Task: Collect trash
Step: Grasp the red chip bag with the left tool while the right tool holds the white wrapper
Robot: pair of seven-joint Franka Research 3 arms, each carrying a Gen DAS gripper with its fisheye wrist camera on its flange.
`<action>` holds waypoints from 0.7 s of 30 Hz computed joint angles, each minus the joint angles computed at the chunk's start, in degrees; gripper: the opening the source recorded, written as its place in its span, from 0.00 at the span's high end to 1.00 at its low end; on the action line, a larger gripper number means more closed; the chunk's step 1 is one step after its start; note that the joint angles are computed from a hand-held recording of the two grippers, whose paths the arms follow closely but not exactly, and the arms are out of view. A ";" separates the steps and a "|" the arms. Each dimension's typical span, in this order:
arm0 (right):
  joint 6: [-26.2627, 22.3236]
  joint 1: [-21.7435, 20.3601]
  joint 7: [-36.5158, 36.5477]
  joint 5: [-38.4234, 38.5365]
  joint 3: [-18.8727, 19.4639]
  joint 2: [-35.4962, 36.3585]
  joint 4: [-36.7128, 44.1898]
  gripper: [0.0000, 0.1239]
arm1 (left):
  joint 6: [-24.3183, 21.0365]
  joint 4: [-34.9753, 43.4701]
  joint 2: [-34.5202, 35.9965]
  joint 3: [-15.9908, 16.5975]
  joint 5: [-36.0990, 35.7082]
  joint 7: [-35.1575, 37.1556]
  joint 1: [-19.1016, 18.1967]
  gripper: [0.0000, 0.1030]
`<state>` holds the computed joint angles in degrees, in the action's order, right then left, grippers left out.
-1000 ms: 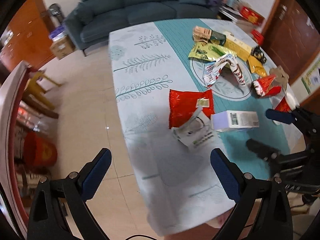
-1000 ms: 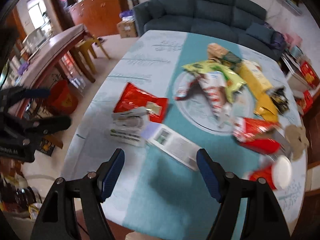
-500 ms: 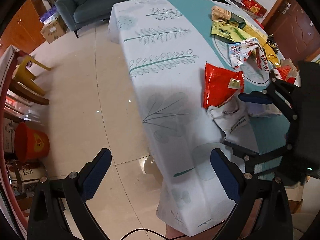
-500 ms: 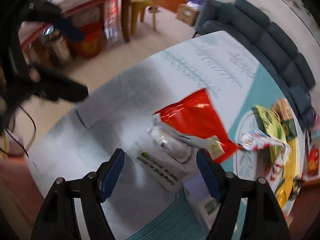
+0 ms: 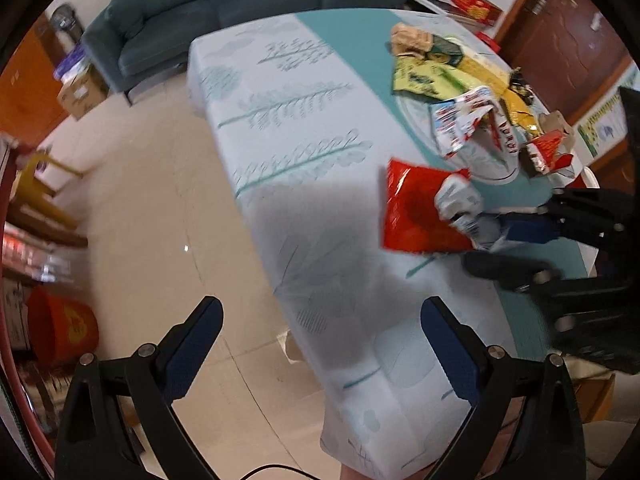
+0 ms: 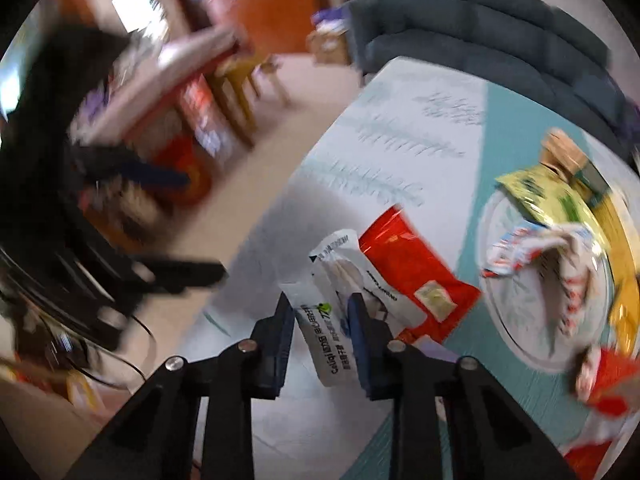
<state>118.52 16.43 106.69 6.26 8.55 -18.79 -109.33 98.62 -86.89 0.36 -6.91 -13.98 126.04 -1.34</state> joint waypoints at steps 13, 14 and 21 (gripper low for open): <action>1.21 -7.20 21.55 -2.19 0.82 -12.42 -9.20 0.79 | -6.34 16.43 14.45 -5.16 -0.88 2.46 -3.56 0.05; 0.87 -7.32 22.14 -2.18 0.90 -12.99 -9.63 0.79 | -7.29 18.05 15.89 -5.57 -0.96 2.67 -3.68 0.05; -1.76 -7.47 25.39 -1.33 1.48 -16.19 -12.23 0.79 | -14.68 25.52 21.81 -7.87 -2.43 6.06 -3.74 0.44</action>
